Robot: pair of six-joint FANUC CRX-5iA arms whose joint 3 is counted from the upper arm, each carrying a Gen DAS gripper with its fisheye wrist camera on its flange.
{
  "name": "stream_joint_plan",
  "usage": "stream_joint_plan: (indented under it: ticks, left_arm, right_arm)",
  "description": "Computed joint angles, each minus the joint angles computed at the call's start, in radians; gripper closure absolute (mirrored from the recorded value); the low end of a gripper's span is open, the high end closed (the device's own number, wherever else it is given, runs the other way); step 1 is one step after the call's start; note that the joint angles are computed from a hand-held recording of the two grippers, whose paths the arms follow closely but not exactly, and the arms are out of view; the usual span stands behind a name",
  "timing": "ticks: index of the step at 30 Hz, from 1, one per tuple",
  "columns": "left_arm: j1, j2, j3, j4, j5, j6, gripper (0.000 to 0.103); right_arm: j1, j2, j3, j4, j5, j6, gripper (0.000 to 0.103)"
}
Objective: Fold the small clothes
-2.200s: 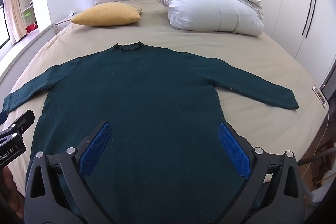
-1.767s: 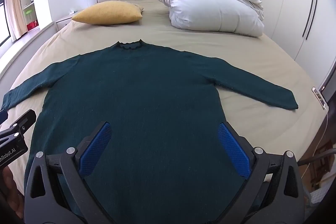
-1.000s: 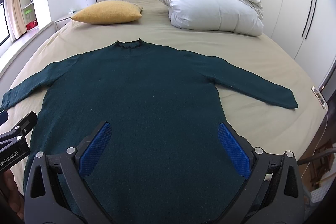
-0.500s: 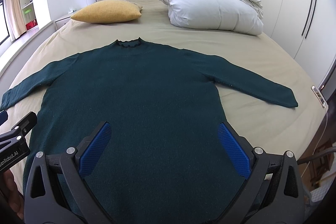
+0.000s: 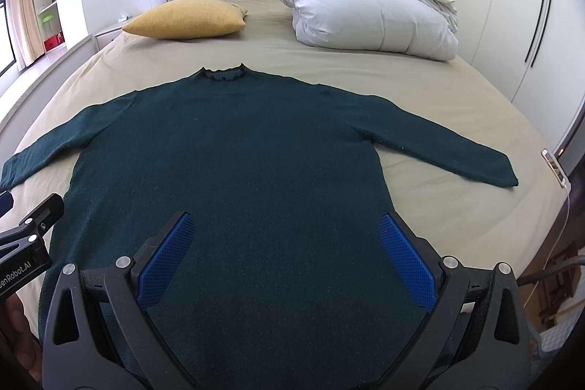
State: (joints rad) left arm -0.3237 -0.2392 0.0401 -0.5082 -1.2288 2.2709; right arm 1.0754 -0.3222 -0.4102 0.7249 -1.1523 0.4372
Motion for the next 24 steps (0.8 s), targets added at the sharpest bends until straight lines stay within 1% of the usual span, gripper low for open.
stream_joint_plan:
  ticks: [12,24]
  left_arm:
    - [-0.001,0.001,0.0,0.001,-0.002,0.001,0.0]
    - [-0.002,-0.004,-0.017,0.005,0.006,0.007,0.0]
  right_arm:
    - [0.004,-0.008,-0.014,-0.001,0.0,-0.002,0.0]
    - [-0.02,0.002,-0.005,-0.021,0.008,0.025,0.0]
